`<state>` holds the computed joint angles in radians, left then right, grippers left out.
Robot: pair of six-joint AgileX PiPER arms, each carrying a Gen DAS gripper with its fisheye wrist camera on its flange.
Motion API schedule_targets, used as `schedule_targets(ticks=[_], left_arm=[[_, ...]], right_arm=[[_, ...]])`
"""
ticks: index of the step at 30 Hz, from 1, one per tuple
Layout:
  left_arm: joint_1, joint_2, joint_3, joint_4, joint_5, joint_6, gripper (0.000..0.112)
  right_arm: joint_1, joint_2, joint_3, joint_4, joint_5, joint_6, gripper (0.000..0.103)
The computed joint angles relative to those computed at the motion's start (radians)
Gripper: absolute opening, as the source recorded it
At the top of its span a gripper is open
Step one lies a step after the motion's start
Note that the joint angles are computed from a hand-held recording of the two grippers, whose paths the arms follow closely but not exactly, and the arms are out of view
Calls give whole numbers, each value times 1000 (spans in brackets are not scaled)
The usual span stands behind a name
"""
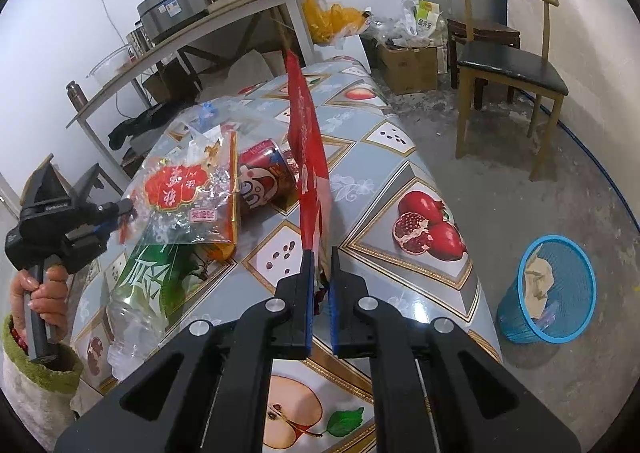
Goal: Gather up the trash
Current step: 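Lift both bags and carry them toward the blue wastebasket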
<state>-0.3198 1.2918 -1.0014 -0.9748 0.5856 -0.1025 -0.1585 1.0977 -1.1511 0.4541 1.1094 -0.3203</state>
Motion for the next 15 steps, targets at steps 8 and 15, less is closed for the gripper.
schedule_targets(ticks=[8,15], left_arm=[[-48,-47,-4,-21,-54,20,2],[-88,-82,13,-150,-111,138,1]], right_arm=[[-56,29,-2,68,36,-24,6],[-64,-9,10,47,-2,-11,4]])
